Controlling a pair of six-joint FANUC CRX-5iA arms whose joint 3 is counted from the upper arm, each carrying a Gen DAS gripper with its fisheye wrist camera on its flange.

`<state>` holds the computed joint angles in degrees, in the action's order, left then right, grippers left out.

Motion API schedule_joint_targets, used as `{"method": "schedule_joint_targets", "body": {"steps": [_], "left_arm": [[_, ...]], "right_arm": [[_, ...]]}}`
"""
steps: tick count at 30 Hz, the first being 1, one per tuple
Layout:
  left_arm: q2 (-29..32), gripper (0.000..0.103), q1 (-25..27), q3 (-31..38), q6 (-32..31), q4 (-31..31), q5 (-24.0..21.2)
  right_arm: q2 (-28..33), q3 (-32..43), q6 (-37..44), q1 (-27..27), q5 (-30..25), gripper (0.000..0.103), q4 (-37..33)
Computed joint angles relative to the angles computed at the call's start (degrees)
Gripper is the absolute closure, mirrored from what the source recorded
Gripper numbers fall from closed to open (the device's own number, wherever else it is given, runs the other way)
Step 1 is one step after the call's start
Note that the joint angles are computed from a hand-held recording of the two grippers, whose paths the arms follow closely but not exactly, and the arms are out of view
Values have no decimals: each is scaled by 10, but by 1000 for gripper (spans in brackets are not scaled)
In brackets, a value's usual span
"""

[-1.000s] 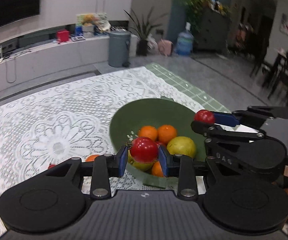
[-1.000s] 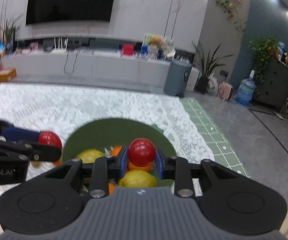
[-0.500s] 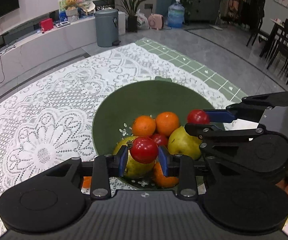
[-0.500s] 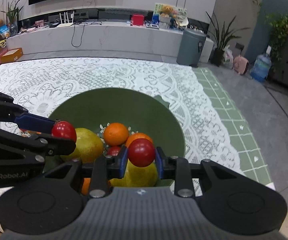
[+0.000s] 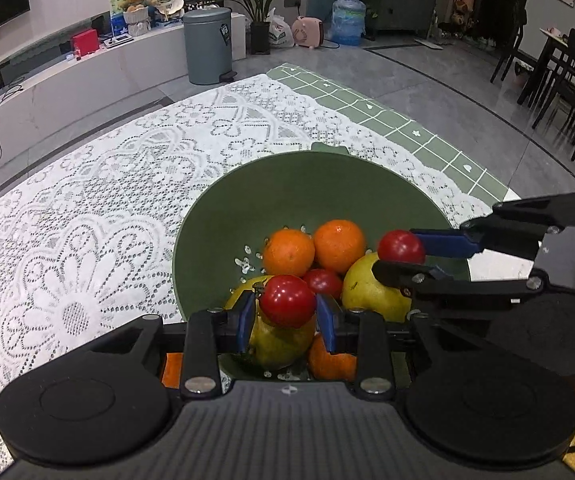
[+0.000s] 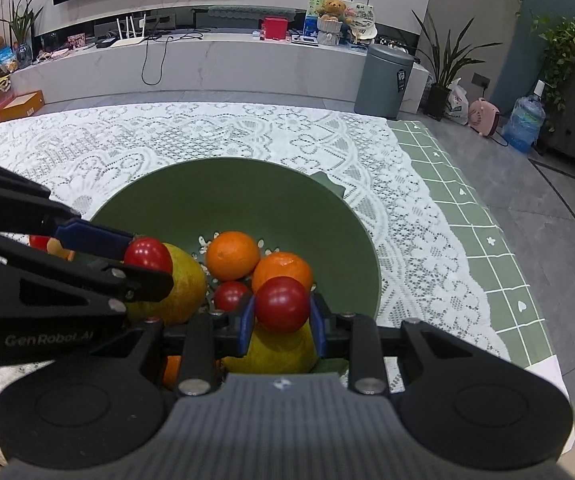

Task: Organize fruits
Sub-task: 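Lower both tomatoes into the colander and open both grippers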

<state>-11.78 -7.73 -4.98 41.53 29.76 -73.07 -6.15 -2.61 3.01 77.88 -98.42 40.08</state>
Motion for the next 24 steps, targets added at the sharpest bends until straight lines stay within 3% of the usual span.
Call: {"method": "schedule_joint_targets", "body": {"steps": [12,20,24], "left_arm": [[-3,66,-6,-10,40,-2,26],[-13,58,0,-14,40,0,25],[-23,52,5,-21,43,2,36]], "right_arm": [[-3,-1,-8,-3,2,76,-5],[1,0,-1,-1,-4,75,-2],[1,-2,-10,3,-9,65,5]]}}
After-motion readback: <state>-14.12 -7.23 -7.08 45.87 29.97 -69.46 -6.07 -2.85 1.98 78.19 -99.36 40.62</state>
